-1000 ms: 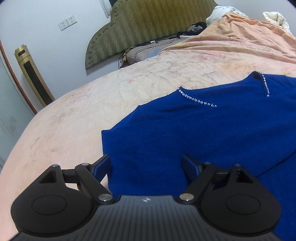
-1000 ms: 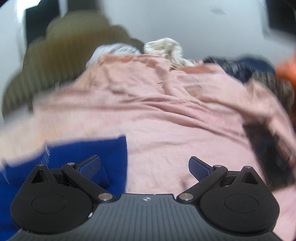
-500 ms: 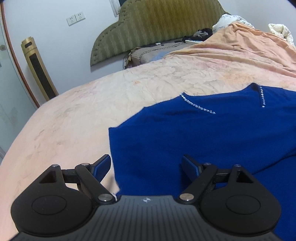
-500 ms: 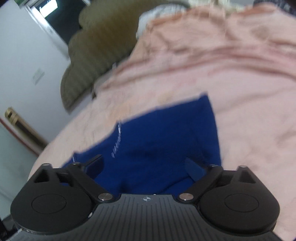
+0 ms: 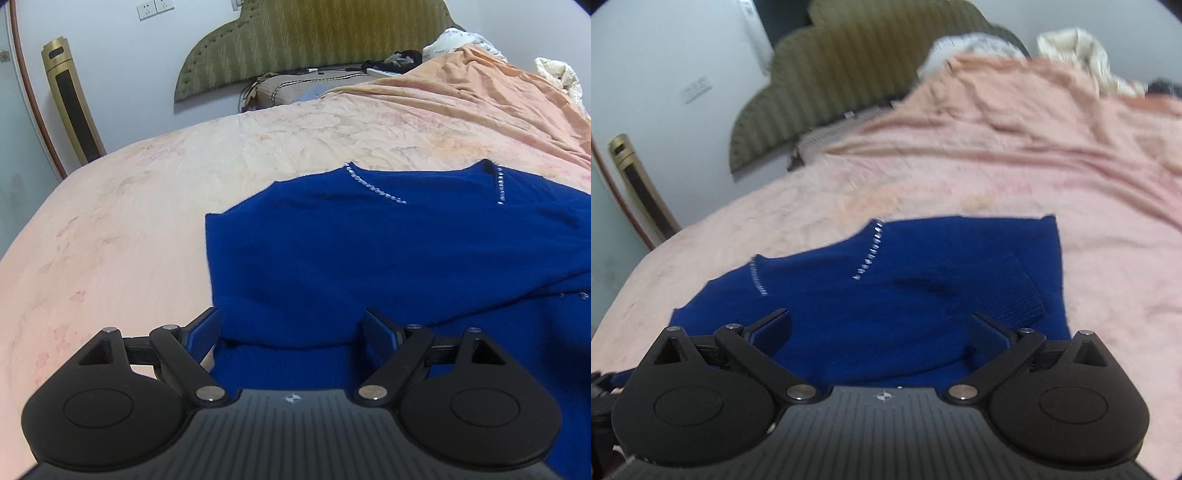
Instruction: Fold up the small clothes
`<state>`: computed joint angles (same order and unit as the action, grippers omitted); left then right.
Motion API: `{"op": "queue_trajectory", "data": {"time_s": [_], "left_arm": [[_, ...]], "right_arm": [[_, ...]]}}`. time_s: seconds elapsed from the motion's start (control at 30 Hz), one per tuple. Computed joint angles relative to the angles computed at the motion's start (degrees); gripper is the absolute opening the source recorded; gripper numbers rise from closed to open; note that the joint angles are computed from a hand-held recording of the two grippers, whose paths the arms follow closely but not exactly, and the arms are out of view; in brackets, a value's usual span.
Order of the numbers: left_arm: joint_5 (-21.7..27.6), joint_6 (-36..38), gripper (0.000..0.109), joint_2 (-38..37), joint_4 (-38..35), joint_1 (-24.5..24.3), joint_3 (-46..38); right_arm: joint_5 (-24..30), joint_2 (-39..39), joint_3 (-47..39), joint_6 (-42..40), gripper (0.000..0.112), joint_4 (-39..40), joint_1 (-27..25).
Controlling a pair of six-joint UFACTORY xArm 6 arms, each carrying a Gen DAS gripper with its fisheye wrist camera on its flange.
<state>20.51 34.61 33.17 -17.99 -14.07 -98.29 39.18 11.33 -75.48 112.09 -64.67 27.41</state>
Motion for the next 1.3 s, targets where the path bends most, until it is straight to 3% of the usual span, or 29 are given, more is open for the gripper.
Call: {"op": "queue_trajectory", "data": {"time_s": [0.4,0.47,0.53,0.63,0.77,0.87,0.93,0.97,1.03,1.07,1.1,1.17,1.2,1.23,1.3], "left_arm": [[-5.0,5.8,0.084,-9.1,-3.9,0.6,13.7],[-5.7,9.4,0.084,-10.5,-6.8,1.0,15.6],[-5.2,17.5,0.084,-11.9,-13.6,2.1,16.8],[1.2,26.2,0.084,-12.5,-20.6,5.6,15.7],[17.4,28.3,0.084,-10.4,-22.6,12.0,9.7],[25.4,27.9,0.083,-8.3,-23.3,14.9,6.1],[27.1,27.3,0.083,-7.7,-23.3,15.4,5.6],[26.1,28.4,0.082,-8.2,-24.1,15.2,6.6],[25.3,30.1,0.064,-9.0,-24.8,14.6,7.9],[25.0,31.0,0.049,-9.5,-25.2,14.3,8.6],[24.8,31.6,0.028,-9.8,-25.4,13.9,9.0],[26.3,30.7,0.008,-9.6,-24.9,13.5,8.3],[26.4,29.9,0.007,-9.6,-24.9,13.2,8.1],[25.1,29.7,0.006,-10.0,-25.2,12.7,8.7],[21.6,30.7,0.006,-10.9,-26.4,11.6,10.1]], "right_arm": [[4.3,-5.9,7.9,2.2,0.103,1.8,7.6],[5.7,-7.4,9.3,2.5,0.102,0.7,9.0],[7.3,-9.4,11.2,2.6,0.101,-0.8,10.8],[10.1,-12.5,14.1,0.4,0.102,0.1,13.3],[12.8,-17.0,19.2,0.2,0.102,3.7,15.8],[9.2,-21.0,25.0,4.8,0.102,4.1,15.9],[6.7,-22.5,27.5,7.8,0.098,3.6,15.8],[5.0,-22.8,28.5,8.6,0.093,2.9,15.6],[2.8,-22.4,29.0,9.4,0.084,1.3,15.7],[3.5,-21.7,28.4,8.5,0.081,1.4,16.2],[4.8,-20.9,27.5,6.8,0.071,1.8,16.8],[5.5,-19.9,26.4,5.7,0.04,1.7,17.0],[5.4,-19.9,26.5,6.7,0.014,1.3,16.7],[5.0,-20.0,26.6,7.6,0.007,0.9,16.3],[4.7,-20.0,26.6,8.3,0.007,-0.6,15.8]]}}
